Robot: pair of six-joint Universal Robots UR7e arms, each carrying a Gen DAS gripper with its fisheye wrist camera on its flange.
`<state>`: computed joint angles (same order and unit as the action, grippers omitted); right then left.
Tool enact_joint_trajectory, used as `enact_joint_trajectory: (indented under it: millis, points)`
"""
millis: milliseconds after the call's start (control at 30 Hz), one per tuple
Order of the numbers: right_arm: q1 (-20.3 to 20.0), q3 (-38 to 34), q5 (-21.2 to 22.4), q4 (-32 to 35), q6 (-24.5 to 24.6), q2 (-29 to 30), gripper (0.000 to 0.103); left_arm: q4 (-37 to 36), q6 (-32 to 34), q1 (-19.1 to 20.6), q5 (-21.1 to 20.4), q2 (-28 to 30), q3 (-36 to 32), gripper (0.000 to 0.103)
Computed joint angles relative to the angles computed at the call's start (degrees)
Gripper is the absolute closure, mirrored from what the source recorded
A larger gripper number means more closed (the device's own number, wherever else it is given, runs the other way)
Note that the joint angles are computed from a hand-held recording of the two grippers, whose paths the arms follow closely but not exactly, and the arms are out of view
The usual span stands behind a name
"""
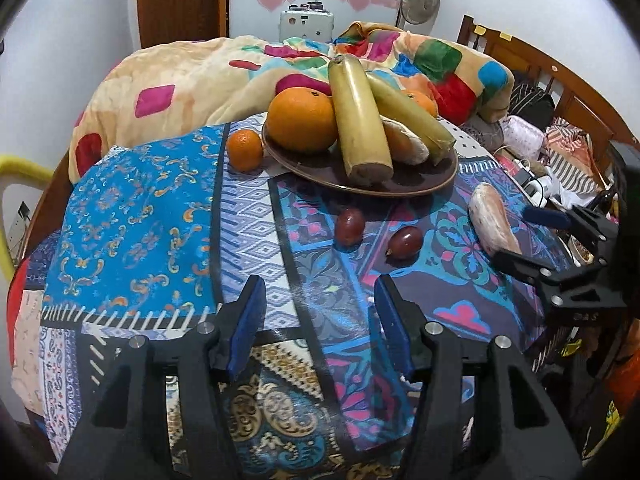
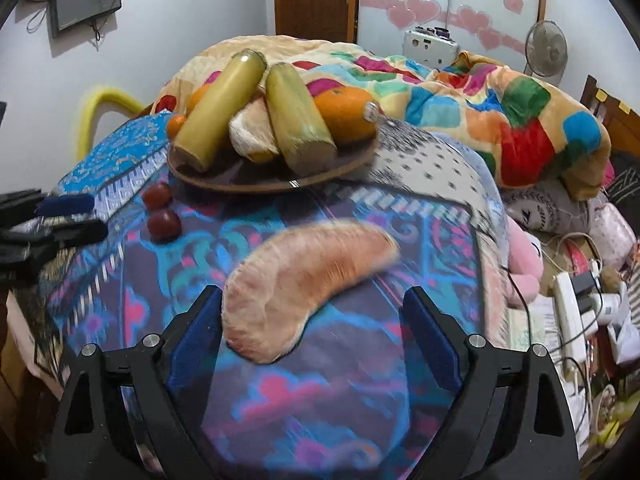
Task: Organize fruits
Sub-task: 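Lift the left tool off the plate while the right tool moves to the pomelo segment, then grasp the pomelo segment on the quilt with the right tool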
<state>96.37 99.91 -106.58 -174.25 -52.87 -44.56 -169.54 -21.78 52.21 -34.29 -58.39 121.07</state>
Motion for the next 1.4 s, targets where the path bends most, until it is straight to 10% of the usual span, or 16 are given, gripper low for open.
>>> enact_joint_trajectory:
  millis: [467, 800, 1400]
  points:
    - [-0.5, -1.31, 2.59, 4.26, 0.12, -1.02, 0.024, -1.31, 4.78, -0.23, -3.95, 4.87, -4.07, 0.052]
    - [-0.41, -3.69, 3.83, 6.66, -0.86, 0.79, 0.062, -2.05, 7.29, 0.9, -4.64, 8.01, -8.05, 0.066]
    - [0.23, -1.87, 7.55, 3.47, -0.99, -0.88, 0.063, -6.32, 9.55, -0.7, -4.14, 5.33, -4.97, 0.091]
